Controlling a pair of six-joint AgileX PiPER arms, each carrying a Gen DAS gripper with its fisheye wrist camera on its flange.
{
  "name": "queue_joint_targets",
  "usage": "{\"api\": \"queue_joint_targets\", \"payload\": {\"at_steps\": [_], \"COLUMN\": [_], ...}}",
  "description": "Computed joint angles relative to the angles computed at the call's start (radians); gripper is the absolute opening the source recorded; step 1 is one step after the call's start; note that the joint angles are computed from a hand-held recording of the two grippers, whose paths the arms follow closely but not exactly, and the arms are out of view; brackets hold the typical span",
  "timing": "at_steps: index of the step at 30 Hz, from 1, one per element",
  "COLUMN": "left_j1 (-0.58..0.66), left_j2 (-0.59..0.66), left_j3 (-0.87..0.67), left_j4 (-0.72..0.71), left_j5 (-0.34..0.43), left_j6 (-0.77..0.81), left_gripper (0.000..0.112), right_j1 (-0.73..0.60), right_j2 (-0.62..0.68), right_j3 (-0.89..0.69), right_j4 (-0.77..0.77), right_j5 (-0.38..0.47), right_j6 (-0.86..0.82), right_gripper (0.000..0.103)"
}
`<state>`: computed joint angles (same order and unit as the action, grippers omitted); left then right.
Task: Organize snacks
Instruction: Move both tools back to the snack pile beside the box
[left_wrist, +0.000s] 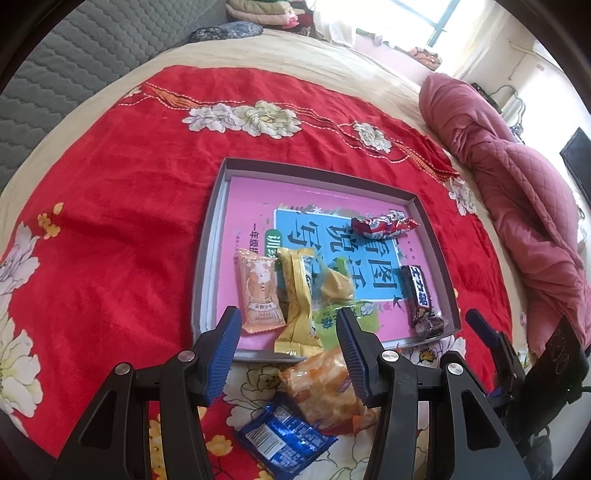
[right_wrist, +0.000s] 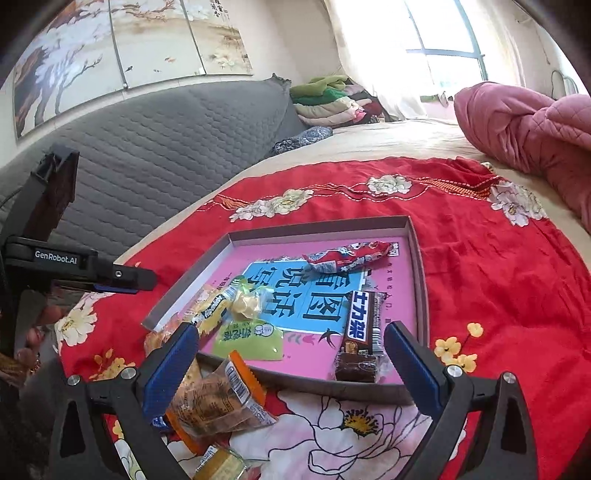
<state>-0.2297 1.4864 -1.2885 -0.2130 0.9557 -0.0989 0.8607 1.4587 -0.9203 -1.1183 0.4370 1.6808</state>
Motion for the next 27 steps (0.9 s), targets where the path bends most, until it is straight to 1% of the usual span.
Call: {"api": "queue_joint_targets", "payload": {"at_steps": [5,8,13,16,22,27], "left_j1": [-0.002,-0.002,-0.002,-0.005,-0.009,-0.008], "left_j2": [-0.018,-0.032,-0.047,-0.056,-0.072,-0.085], "left_j3": [0.013,0.028,0.051,0.070,0.101,0.127], "left_j4": [0.009,0.009,-0.009,-0.022,-0.032,-0.046], "left_j5": [0.003,0.002,0.004,0.005,0.010,0.010], "left_j6": [0.005,0.011,0.031,0.045,0.056,0.073], "left_gripper": [0.055,0.060,0.061,0.062,0.062,0.063], "right_j1": [0.027,0.048,0.071,0.078,0.075,0.125], "right_j2": [-0.019,-0.035,-0.064,-0.080,-0.099,-0.102], "right_j3": [0.003,0.006,-0.001,0.003,-0.001,-0.019], "right_j4": [0.009,0.012,0.064,0.084,0.145,0.163], "right_j5": [0.058,0.103,0.172,0.198,0.213,0.268], "right_j6": [0.013,0.031,0.034,0.049,0.055,0.043], "right_gripper": [0.101,0.101,0.101,0.101,0.101,0.101]}}
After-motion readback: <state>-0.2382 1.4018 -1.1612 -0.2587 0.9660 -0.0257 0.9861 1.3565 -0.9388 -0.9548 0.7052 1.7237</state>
